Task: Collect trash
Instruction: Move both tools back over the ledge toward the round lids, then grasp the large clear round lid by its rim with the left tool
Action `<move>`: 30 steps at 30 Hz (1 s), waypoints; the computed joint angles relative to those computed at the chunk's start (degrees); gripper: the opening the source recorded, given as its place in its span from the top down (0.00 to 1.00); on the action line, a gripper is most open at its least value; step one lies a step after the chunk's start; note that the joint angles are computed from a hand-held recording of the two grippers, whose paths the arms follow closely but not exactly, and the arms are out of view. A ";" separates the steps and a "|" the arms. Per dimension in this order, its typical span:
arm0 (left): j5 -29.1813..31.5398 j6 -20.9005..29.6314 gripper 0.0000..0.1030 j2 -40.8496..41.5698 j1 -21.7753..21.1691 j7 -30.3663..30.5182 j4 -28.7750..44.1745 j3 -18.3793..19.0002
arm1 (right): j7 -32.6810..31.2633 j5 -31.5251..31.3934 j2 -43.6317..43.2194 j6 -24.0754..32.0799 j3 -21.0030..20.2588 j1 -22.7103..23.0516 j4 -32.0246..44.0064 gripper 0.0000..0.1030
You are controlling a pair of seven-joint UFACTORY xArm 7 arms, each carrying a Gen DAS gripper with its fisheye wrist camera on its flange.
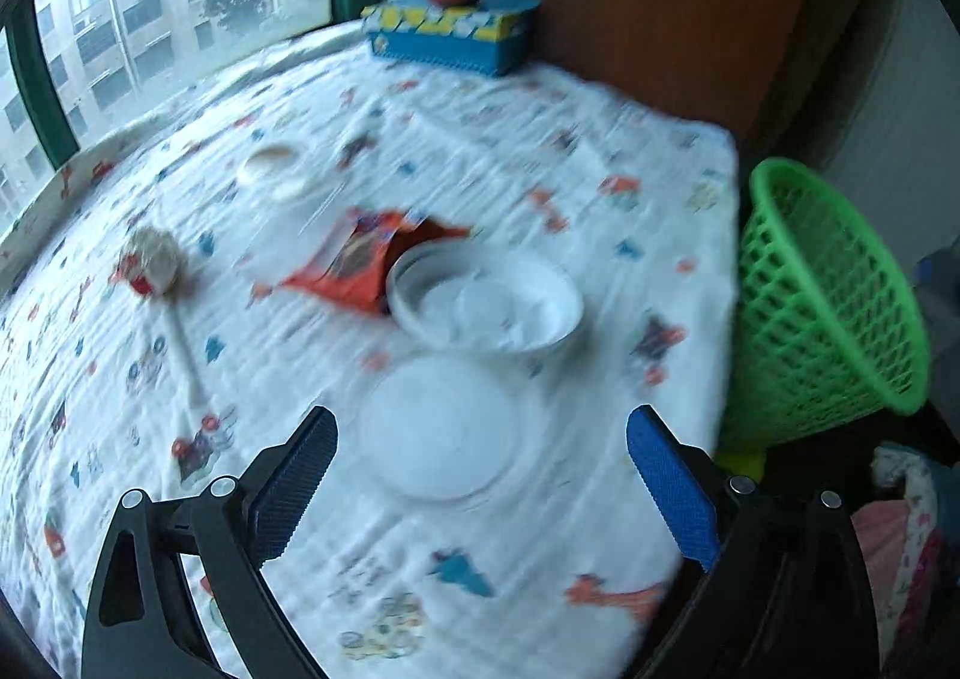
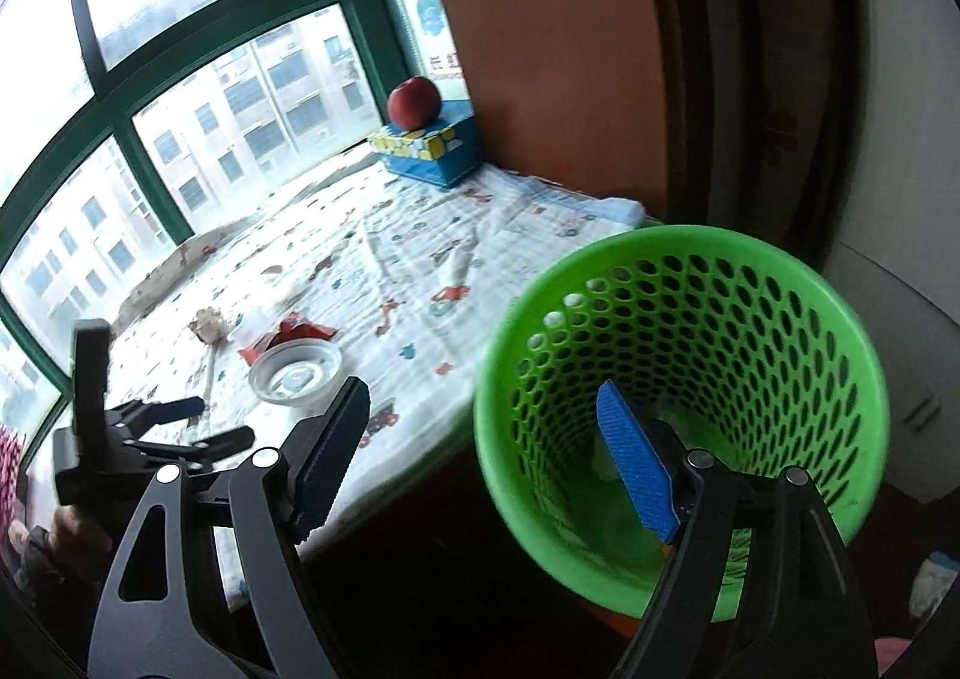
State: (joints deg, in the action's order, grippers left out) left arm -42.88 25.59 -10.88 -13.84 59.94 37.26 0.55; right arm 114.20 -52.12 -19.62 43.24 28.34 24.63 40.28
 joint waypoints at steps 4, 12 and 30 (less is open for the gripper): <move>0.18 1.02 0.09 3.01 1.01 0.57 1.20 0.15 | -0.13 -1.04 2.46 -1.03 -0.20 0.00 1.35 0.24; 0.62 -0.50 0.09 6.27 2.67 0.27 2.42 -2.00 | 0.47 -3.07 6.02 -2.24 -2.31 1.42 3.18 0.24; -3.46 -0.13 0.13 9.20 4.76 3.94 3.99 -4.03 | 0.02 -6.05 11.92 -4.73 -6.45 4.38 6.72 0.24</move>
